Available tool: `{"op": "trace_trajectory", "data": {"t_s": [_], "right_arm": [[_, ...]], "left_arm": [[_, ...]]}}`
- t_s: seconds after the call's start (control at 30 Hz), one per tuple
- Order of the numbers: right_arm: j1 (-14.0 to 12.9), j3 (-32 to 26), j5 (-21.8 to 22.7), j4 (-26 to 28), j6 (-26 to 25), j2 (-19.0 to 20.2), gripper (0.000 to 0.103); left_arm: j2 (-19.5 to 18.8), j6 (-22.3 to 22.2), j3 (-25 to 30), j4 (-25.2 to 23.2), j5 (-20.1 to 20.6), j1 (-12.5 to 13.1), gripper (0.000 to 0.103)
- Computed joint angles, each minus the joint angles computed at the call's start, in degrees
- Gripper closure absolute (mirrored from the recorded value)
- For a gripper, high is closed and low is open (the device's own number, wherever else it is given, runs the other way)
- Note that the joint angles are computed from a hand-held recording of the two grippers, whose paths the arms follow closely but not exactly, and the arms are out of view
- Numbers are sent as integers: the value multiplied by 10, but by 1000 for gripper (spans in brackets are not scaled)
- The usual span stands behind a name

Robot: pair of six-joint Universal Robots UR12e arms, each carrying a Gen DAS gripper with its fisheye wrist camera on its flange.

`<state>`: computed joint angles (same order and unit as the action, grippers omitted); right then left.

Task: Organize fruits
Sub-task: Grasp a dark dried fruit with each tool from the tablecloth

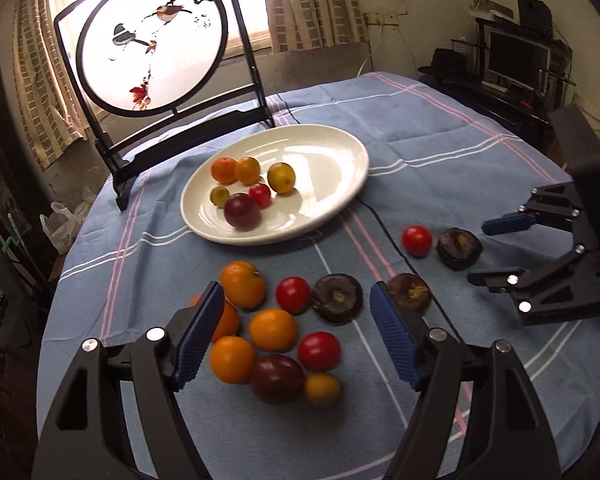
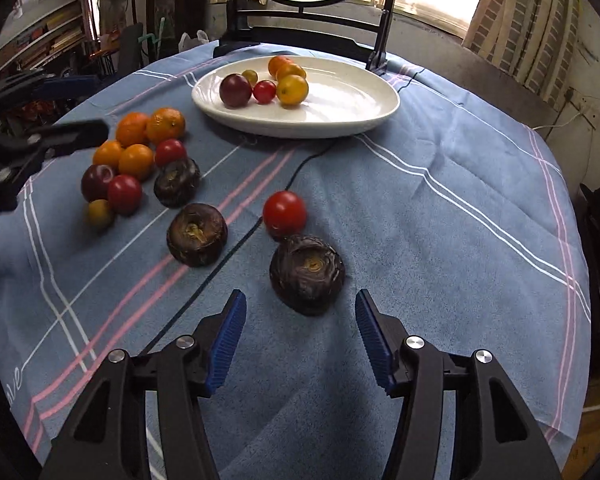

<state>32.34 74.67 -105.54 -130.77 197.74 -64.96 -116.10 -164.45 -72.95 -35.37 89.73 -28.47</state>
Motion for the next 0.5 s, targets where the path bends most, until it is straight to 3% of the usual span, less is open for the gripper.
{"op": "trace_trajectory", "data": {"t_s": [0.1, 0.13, 0.27, 0.5], "right_arm": [[-5, -2, 13, -5, 0, 5, 47], [-6, -4, 18, -2, 1, 7, 60], [-5, 7, 20, -20, -10, -3, 60], [-4, 27, -2, -39, 9, -27, 60]], "left_arm": [[-1, 6, -1, -16, -13, -8, 30], [-3, 7, 1, -25, -19, -10, 30], [-13, 17, 14, -55, -36, -20, 30], [-37, 23, 39, -81, -23, -34, 31]]}}
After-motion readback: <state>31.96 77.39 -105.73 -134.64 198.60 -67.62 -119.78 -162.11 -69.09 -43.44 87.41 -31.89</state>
